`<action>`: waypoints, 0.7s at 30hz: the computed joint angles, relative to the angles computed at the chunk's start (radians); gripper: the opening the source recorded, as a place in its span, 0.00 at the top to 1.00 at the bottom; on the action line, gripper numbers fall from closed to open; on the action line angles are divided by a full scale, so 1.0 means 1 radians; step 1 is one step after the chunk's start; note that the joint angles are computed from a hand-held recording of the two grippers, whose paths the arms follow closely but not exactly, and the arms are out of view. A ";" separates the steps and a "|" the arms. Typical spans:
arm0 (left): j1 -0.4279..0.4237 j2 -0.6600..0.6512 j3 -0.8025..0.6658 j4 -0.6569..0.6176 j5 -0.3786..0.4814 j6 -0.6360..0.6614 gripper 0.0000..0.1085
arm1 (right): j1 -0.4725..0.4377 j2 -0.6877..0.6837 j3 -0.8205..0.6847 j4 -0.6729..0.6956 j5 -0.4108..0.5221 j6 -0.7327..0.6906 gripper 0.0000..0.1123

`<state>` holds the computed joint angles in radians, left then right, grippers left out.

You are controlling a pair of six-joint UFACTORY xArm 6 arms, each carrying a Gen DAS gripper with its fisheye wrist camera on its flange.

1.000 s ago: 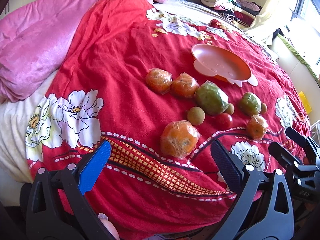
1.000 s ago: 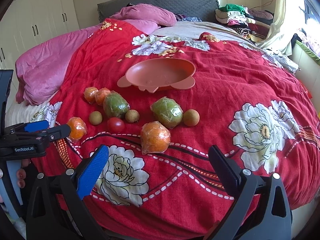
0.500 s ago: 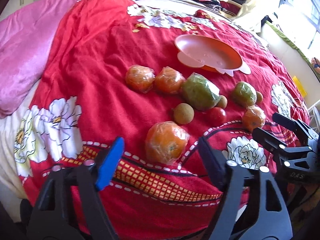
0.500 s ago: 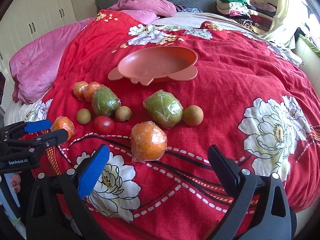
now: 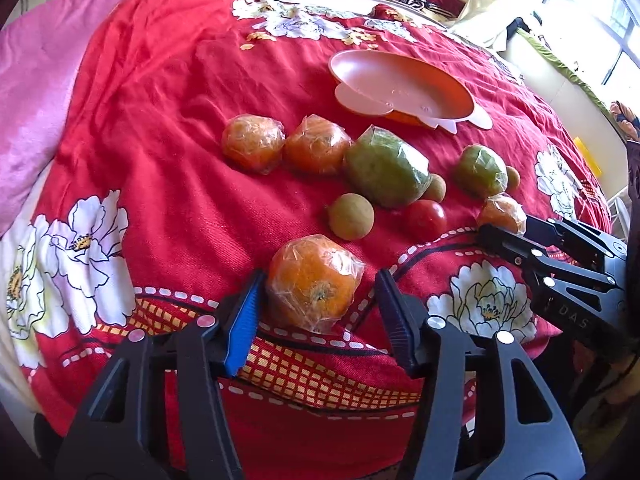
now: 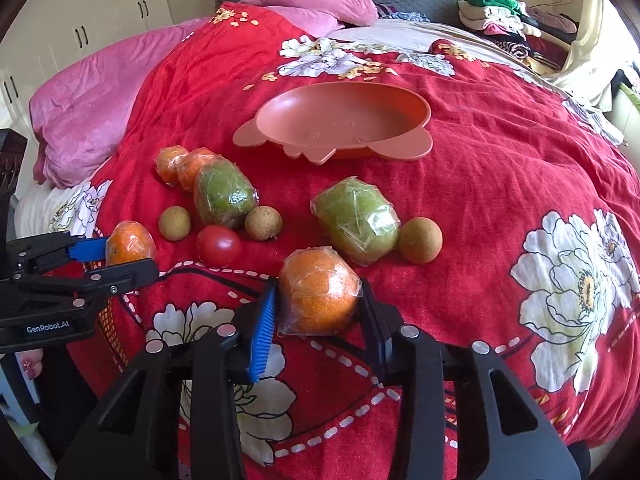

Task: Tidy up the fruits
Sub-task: 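Reach the right gripper to the wrapped orange and close on it, then lift the wrapped orange with the right gripper and carry it over the pink bowl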

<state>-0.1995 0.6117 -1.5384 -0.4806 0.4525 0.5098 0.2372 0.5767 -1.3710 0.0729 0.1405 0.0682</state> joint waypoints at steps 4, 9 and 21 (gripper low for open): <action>0.006 0.017 -0.023 -0.012 0.018 0.007 0.62 | 0.008 -0.004 0.005 0.157 -0.009 -0.124 0.68; 0.012 0.029 -0.044 -0.038 0.035 0.033 0.65 | 0.022 -0.030 0.019 0.385 0.001 -0.303 0.68; 0.029 0.013 -0.095 -0.154 0.114 0.106 0.66 | 0.013 -0.074 0.012 0.525 -0.017 -0.437 0.68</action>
